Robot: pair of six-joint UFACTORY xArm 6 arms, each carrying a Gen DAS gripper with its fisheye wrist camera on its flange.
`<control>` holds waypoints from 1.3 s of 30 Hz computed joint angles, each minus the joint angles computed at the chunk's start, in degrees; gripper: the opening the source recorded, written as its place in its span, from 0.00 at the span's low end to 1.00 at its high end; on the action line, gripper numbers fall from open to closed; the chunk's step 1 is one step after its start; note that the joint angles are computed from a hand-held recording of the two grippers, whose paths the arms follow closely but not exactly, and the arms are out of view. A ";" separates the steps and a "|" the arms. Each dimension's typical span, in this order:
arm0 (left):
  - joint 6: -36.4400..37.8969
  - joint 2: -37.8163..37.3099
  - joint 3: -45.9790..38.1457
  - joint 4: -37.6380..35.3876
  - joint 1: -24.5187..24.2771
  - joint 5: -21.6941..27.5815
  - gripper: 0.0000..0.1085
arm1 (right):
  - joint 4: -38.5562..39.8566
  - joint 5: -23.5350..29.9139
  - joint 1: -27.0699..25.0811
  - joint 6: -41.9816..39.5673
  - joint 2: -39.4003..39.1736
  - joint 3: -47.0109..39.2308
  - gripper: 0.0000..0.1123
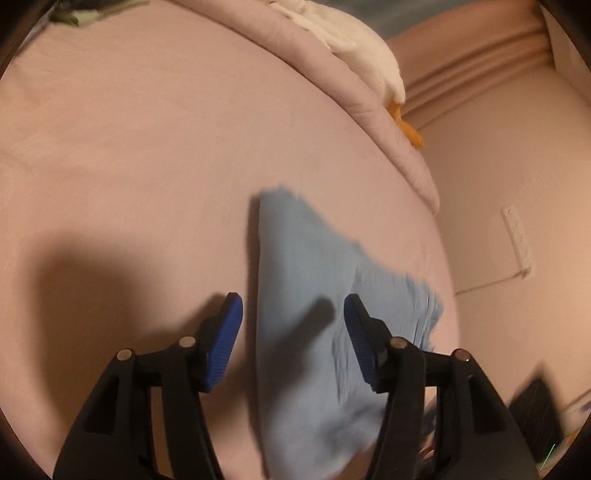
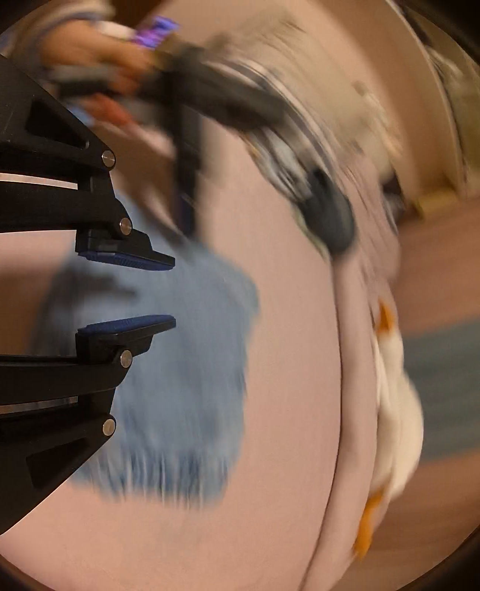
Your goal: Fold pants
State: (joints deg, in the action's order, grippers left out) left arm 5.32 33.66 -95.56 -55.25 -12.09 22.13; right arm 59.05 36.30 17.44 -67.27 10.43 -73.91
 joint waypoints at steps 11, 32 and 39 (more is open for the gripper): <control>-7.05 17.48 -25.28 0.39 4.85 13.46 0.21 | -10.11 -4.43 7.57 -0.93 2.90 1.63 0.20; 4.59 -8.52 11.15 -11.21 1.87 -1.10 0.74 | 7.90 -0.97 -4.67 0.02 -1.35 1.46 0.51; 14.64 -10.90 14.49 -17.43 -0.12 4.09 0.74 | 6.30 10.64 -16.56 18.98 6.66 -5.87 0.60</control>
State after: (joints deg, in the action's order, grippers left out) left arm 19.96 22.76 -81.07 -72.69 -12.20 26.22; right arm 65.35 46.95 0.88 -48.28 17.08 -79.78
